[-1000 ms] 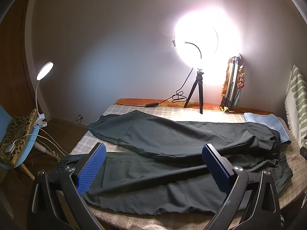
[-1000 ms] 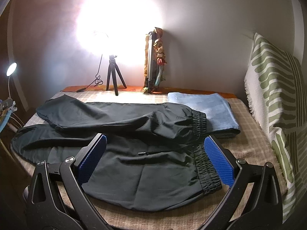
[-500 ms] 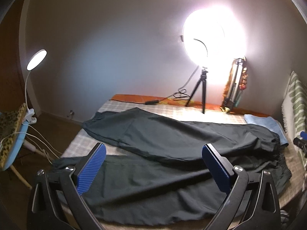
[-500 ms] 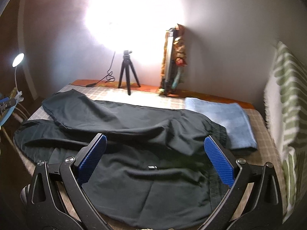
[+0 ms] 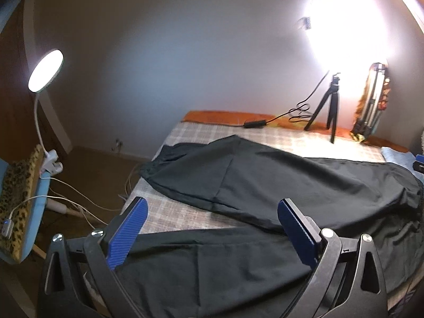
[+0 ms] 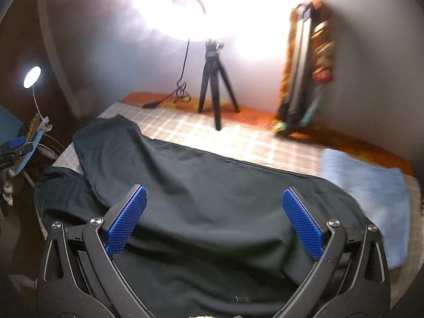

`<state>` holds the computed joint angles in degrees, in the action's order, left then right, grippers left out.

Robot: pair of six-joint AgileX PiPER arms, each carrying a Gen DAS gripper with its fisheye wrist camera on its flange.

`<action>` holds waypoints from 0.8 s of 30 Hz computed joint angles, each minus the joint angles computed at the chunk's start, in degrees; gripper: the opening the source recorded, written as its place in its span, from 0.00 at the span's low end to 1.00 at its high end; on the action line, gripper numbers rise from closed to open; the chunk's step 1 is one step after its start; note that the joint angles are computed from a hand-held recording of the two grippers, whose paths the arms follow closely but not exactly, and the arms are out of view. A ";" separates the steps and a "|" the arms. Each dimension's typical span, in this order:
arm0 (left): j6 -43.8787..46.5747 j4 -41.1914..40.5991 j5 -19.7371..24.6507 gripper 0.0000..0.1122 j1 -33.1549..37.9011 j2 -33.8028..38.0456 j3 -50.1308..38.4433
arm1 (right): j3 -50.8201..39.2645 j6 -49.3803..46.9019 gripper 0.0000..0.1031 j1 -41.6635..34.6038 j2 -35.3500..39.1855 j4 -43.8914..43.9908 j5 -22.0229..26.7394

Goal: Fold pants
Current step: 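Reach both tools to the trouser cuffs and close on them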

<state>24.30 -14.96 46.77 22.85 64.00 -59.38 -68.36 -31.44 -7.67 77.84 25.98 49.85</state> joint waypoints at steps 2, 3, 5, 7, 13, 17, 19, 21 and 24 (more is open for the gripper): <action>1.00 -0.91 0.25 0.88 0.86 5.17 -2.93 | -4.97 1.91 1.00 2.73 6.81 -2.17 0.21; 1.37 -1.55 0.65 0.88 1.57 8.28 -5.00 | -7.14 3.13 1.00 4.07 9.68 -3.58 -0.22; 0.75 -2.19 1.88 0.88 3.00 14.89 -10.16 | -11.79 4.57 1.00 5.92 15.41 -5.59 -0.21; -0.38 -1.51 2.62 0.88 3.68 21.62 -15.90 | -17.03 5.21 1.00 7.06 21.06 -6.76 0.77; -6.57 1.97 6.95 0.88 4.75 40.52 -34.94 | -27.19 2.72 0.97 9.14 33.30 -8.73 1.28; -10.83 4.30 10.39 0.88 4.69 52.34 -47.93 | -31.32 1.33 0.97 10.00 38.85 -8.71 2.21; -12.36 5.17 11.32 0.88 4.57 56.35 -52.29 | -32.88 1.02 0.97 10.15 40.74 -8.34 2.92; -13.68 6.08 12.29 0.88 4.06 61.05 -57.47 | -34.62 0.49 0.97 10.38 42.70 -7.79 3.95; -16.11 7.29 14.19 0.87 3.61 66.22 -63.60 | -35.47 -0.47 0.97 11.07 44.42 -8.18 4.73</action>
